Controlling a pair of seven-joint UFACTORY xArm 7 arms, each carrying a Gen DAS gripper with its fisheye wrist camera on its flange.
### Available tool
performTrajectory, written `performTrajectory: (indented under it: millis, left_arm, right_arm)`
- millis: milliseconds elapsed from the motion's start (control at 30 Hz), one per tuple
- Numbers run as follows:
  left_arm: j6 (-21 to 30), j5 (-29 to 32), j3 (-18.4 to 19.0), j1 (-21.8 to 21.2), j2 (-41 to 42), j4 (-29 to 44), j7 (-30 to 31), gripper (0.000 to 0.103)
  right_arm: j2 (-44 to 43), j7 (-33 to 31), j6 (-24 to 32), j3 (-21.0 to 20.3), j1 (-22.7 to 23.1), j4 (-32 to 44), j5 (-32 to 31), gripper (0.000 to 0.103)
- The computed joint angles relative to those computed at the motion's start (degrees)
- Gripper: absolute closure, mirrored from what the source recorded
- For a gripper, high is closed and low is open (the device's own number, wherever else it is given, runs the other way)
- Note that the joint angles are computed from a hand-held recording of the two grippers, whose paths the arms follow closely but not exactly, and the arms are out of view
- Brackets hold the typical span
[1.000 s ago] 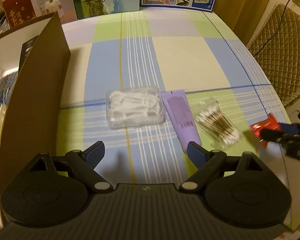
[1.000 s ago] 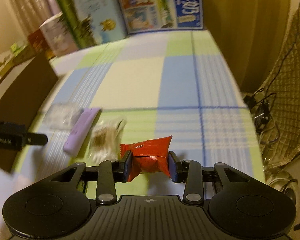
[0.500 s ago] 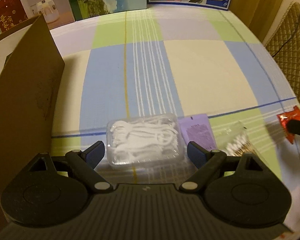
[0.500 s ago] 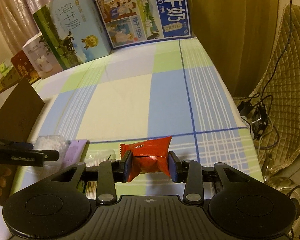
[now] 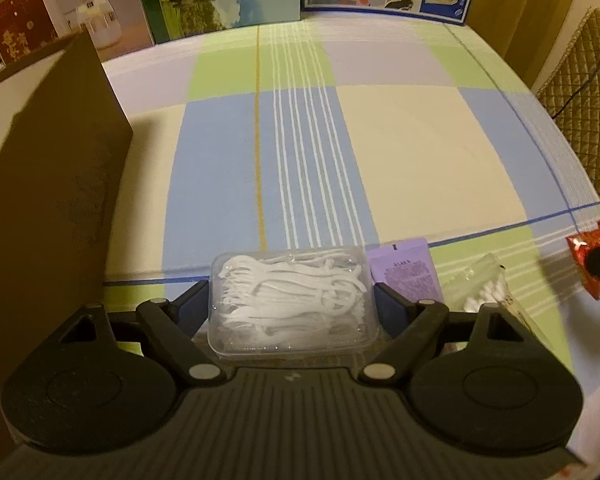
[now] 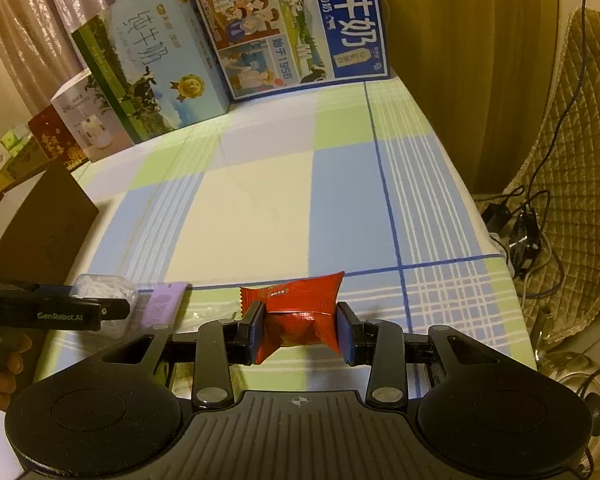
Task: Organize objects
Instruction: 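Grasp the clear floss-pick box with the left tool while the right tool holds the packet, then carry the floss-pick box and red packet into the brown box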
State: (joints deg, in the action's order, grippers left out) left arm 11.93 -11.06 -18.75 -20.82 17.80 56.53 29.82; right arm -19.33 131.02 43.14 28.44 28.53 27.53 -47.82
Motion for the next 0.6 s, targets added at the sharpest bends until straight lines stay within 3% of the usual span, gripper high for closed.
performTrajectory:
  millis: [133,300,600]
  left_arm:
    - [0.7,-6.2,-3.8,4.0,-3.7,-2.1,5.6,0.020]
    - [2.7,-17.4,-5.4,5.9,-9.1,-4.4,15.1,0.020]
    - [6.6,-32.8,-0.4,2.9,-19.5,-8.1,26.3,0.020]
  right_arm:
    - [-0.2,-0.5,0.8,0.5,0.3,1.1,-0.5,0.068]
    - [-0.4,-1.4,2.5,1.4,0.8,3.1,-1.5,0.068]
    - [1.5,-2.0,4.4,2.3,1.8,8.1,-5.4,0.068]
